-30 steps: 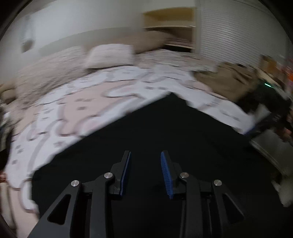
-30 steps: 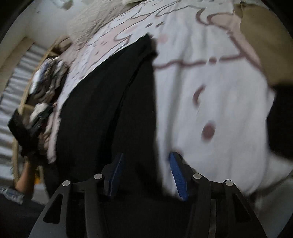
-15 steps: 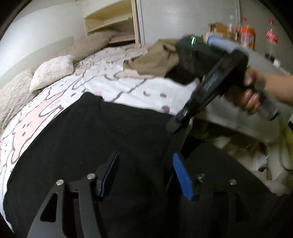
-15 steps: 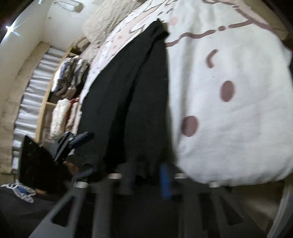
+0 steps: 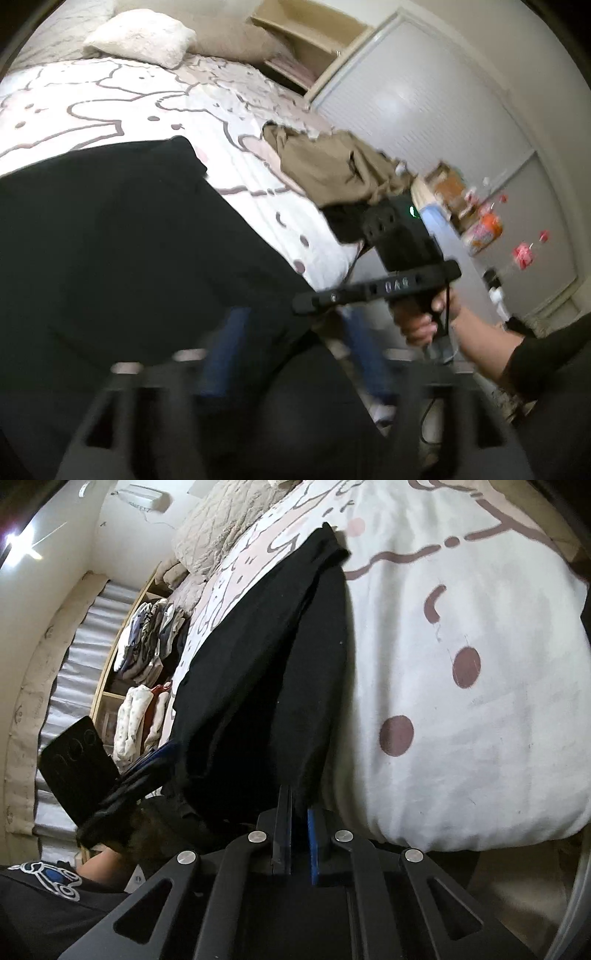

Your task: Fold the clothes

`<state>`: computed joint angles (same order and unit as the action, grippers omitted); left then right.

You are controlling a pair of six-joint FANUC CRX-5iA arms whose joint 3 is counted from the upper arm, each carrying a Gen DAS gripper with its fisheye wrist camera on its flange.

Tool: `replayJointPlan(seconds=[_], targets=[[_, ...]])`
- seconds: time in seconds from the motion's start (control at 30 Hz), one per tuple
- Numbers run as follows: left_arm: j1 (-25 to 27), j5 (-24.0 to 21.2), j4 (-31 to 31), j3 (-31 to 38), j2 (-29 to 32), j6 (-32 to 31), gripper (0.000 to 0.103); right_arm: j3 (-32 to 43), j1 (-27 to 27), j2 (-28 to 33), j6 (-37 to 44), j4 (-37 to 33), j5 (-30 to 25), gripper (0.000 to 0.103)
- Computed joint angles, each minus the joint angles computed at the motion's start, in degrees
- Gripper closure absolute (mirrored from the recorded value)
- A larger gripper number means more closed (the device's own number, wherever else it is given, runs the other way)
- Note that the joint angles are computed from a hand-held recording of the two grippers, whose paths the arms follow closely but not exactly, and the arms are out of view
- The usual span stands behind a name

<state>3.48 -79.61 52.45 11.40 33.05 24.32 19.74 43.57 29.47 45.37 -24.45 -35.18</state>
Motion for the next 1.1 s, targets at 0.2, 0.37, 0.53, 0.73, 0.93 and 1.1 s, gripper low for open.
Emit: replayJointPlan(seconds=[0.2, 0.37, 0.53, 0.73, 0.93, 1.1], targets=[[-2.3, 18.0, -5.0, -12.2, -10.7, -14.4, 0.034, -2.6, 0.0, -1.5, -2.1, -0.1, 3.0, 0.096], [-4.8, 27.5, -3.7, -20.2, -15.1, -24.8, 0.032, -5.5, -0.3, -3.8, -3.1, -3.5, 7.2, 0.097], [-9.2, 41.6, -0.8, -26.9, -17.5, -28.6, 0.031, -5.3, -1.2, -4.6, -1.1, -9.2, 10.6, 0.097], [-12.4, 52.2, 3.7, -30.1, -18.0, -31.7, 0.073, -2.2, -1.6, -3.0, 0.3, -11.7, 10.6, 0.097], [-12.1, 51.4, 1.1, -28.2, -17.1, -28.3, 0.087, -1.9, -2.2, -3.4, 2.0, -12.9, 9.3, 0.097], [-9.7, 44.0, -2.7, -22.9, -15.4, -18.6, 0.097, -3.6, -0.3, -3.8, -6.5, -2.2, 11.3, 0.097]])
